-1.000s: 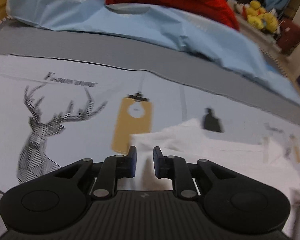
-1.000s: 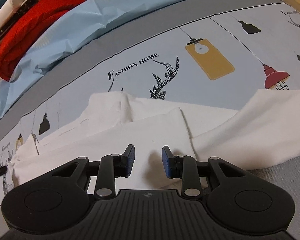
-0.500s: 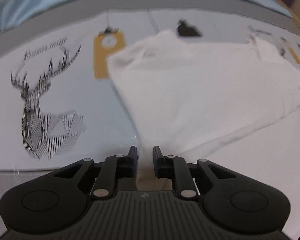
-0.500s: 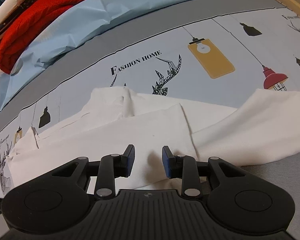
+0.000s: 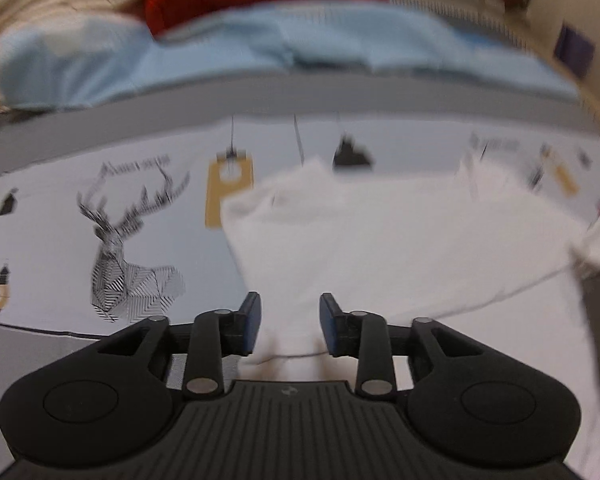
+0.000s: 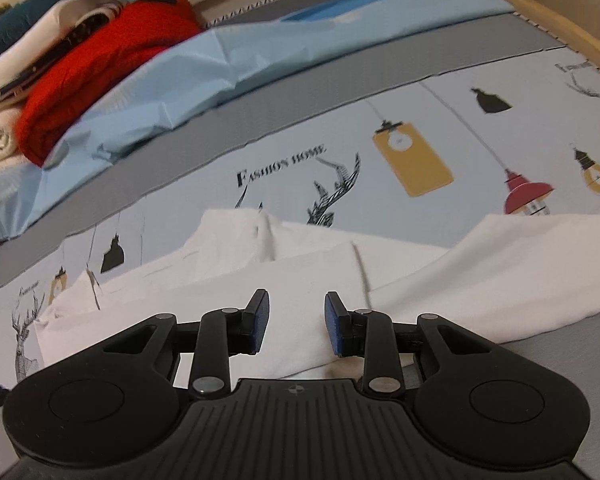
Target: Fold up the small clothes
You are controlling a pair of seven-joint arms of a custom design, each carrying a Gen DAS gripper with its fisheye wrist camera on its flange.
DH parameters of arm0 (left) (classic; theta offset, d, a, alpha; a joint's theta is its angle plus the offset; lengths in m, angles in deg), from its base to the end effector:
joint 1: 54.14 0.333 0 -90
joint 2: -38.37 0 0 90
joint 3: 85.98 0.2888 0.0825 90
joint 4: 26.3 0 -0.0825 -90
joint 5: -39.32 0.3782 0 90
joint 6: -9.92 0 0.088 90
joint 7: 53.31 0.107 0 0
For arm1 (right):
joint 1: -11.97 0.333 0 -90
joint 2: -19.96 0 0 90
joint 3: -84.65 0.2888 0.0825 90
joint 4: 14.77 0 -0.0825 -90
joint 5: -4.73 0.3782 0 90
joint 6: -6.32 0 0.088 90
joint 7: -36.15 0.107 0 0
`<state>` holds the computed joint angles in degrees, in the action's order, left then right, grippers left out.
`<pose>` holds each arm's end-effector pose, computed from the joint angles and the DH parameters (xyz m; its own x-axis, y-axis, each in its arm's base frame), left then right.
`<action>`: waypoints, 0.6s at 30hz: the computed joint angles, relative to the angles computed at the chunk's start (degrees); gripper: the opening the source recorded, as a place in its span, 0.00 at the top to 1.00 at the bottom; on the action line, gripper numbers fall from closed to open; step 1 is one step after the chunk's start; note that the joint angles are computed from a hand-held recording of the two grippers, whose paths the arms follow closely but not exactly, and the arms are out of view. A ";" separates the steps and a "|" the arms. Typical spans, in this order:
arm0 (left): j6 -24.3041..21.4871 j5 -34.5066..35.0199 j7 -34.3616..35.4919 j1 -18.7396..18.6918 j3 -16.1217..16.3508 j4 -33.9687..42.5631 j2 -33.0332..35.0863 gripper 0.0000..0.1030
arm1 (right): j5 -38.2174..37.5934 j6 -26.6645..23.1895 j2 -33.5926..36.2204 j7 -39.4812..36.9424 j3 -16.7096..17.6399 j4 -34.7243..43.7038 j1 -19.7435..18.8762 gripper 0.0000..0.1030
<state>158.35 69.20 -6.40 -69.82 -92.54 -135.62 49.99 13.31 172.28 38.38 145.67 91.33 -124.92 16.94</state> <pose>0.5826 -0.2447 0.4201 0.0035 -0.9991 -0.0413 -0.8333 0.0199 -0.5524 0.6405 0.1173 0.3785 -0.1725 -0.9234 -0.3430 -0.7918 0.3371 -0.5093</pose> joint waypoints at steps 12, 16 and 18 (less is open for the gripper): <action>3.68 20.42 -23.18 -4.34 0.22 -0.08 1.17 0.46 | 8.62 7.11 -8.56 -8.31 1.80 -12.28 -4.67 0.68; 3.78 23.49 -22.73 -4.76 0.94 1.13 2.75 0.46 | 15.08 9.82 -10.32 -14.09 2.00 -15.25 -6.82 0.68; 4.96 21.96 -22.01 -4.23 1.09 0.97 3.01 0.46 | 16.92 11.95 -10.90 -14.45 1.03 -16.74 -7.27 0.68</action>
<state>163.31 91.16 -28.42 -74.05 -91.45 -134.65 53.00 30.23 184.23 27.49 131.22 92.36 -141.66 9.66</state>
